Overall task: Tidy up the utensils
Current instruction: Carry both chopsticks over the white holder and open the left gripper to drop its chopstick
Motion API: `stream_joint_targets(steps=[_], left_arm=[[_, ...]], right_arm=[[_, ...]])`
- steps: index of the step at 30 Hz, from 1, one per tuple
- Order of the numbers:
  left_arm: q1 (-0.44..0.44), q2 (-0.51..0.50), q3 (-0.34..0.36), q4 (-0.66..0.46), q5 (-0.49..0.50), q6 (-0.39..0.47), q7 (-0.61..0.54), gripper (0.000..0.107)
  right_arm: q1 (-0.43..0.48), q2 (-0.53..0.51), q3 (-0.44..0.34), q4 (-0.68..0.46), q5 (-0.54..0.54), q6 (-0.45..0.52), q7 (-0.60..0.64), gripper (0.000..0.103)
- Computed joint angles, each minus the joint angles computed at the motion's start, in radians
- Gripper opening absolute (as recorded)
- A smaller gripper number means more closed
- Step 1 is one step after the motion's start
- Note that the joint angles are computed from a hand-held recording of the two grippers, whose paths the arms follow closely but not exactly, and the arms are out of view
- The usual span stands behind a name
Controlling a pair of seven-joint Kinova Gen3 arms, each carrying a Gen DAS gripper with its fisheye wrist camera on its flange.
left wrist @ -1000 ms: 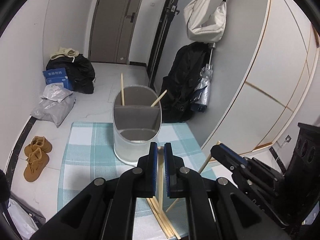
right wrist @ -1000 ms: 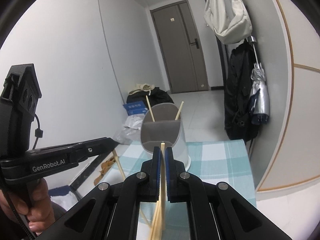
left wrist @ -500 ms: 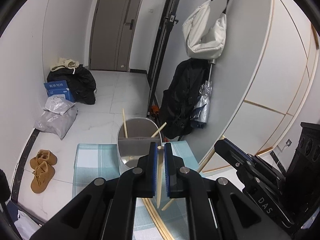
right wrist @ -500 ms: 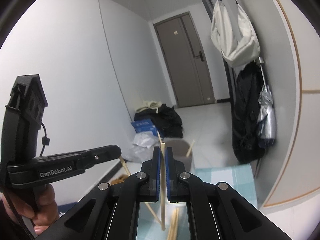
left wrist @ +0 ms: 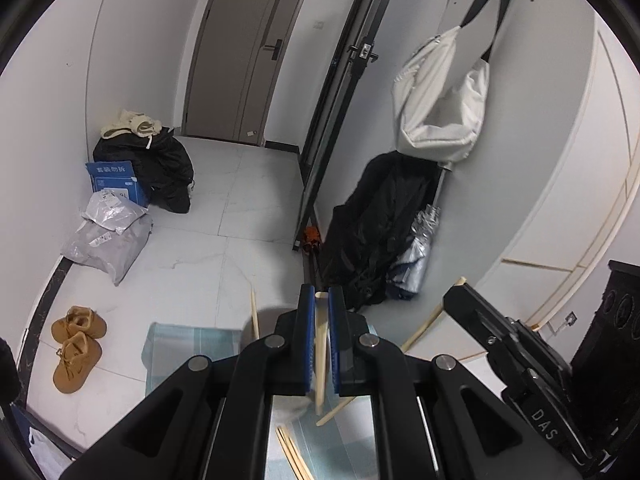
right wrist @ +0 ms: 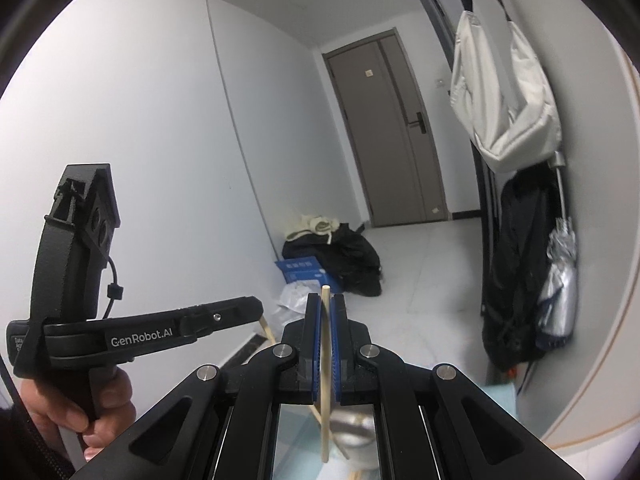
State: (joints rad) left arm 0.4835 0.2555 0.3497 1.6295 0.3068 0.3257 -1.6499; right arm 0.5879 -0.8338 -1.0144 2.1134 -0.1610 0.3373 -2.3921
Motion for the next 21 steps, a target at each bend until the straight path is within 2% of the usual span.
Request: stream_joint_targets(steps=[3,8,12,18,21], left_arm=[[0.033,0.038,-0.036,-0.062,-0.043,0.028,0.036,0.003],[0.023,0.087,-0.033,-0.144,-0.051,0.07,0.045,0.003],[0.051,0.117,-0.067,-0.215,-0.088,0.103,0.072,0.003],[0.073,0.167,-0.087,-0.287,-0.137,0.15,0.085,0.003],[0.069,0.193,-0.076,-0.308,-0.144,0.173,0.06,0.003]], right_arm=[[0.028,0.052,0.003,-0.006,0.024,-0.037,0.03,0.004],[0.089,0.135,-0.006,-0.013,0.062,-0.105,0.065,0.004],[0.151,0.176,-0.023,-0.019,0.079,-0.16,0.077,0.004],[0.255,0.23,-0.093,-0.034,0.086,-0.199,0.097,0.004],[0.295,0.256,-0.139,-0.02,0.083,-0.229,0.107,0.004]])
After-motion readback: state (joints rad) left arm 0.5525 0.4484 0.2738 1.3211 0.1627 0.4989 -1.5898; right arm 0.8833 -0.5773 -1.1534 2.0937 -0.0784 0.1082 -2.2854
